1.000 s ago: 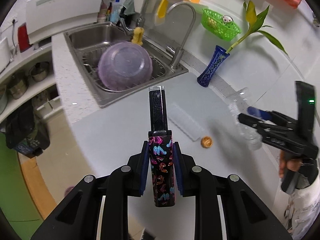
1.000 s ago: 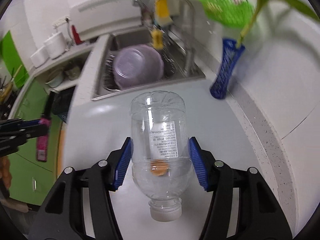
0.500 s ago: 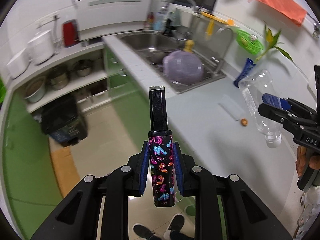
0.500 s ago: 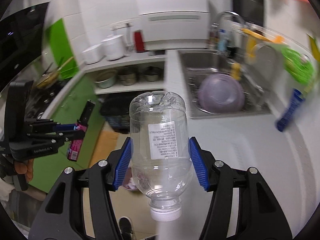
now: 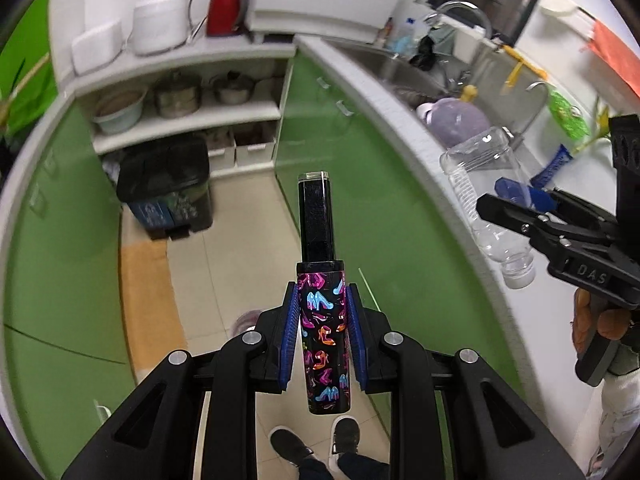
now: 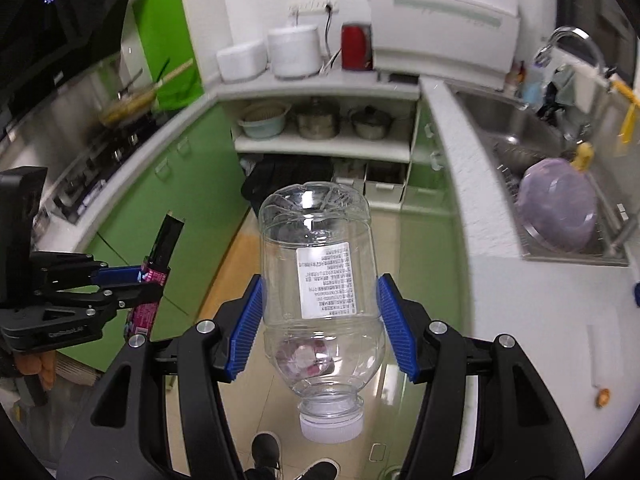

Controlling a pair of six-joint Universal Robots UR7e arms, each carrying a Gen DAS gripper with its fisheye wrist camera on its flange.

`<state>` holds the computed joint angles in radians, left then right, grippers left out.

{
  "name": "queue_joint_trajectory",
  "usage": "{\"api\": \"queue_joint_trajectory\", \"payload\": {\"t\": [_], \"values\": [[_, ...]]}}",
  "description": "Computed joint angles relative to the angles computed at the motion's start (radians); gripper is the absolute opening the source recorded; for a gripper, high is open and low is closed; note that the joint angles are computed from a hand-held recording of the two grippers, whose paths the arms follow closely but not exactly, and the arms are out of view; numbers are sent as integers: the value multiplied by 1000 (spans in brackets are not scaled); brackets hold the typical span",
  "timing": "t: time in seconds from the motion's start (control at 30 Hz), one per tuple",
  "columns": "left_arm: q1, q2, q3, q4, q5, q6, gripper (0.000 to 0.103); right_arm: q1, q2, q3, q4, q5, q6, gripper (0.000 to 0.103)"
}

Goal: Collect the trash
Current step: 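Carry tube and bottle over the wastebasket and open both tools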

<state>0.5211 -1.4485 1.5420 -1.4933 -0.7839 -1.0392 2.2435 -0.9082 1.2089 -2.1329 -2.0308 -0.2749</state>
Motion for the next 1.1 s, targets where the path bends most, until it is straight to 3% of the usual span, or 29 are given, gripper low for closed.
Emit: {"api": "queue_joint_trajectory", "payload": {"t": [0.23, 0.47, 0.53, 0.57, 0.6, 0.63, 0.8, 1.1], "values": [[198, -86, 353, -456, -14, 209, 23, -102, 48, 256, -289, -7, -76, 57], [440, -14, 597, -953, -84, 423, 25, -220, 140, 424, -544, -1, -173, 57], [483, 10, 619, -1024, -97, 446, 43, -246, 166, 444, -588, 0, -199, 57], [506, 24, 631, -1067, -99, 460, 67, -253, 176, 451, -607, -1, -207, 57], [515, 31, 638, -1088, -94, 465, 99, -259, 184, 458, -622, -2, -214, 57], [526, 37, 651, -1136, -89, 480, 98, -267, 193, 461, -633, -1, -222, 58], [543, 29, 653, -1135, -58, 457, 98, -284, 221, 473, -649, 0, -242, 58], [487, -121, 680, -1008, 18, 345, 98, -263, 273, 436, -569, 25, -239, 58]]}}
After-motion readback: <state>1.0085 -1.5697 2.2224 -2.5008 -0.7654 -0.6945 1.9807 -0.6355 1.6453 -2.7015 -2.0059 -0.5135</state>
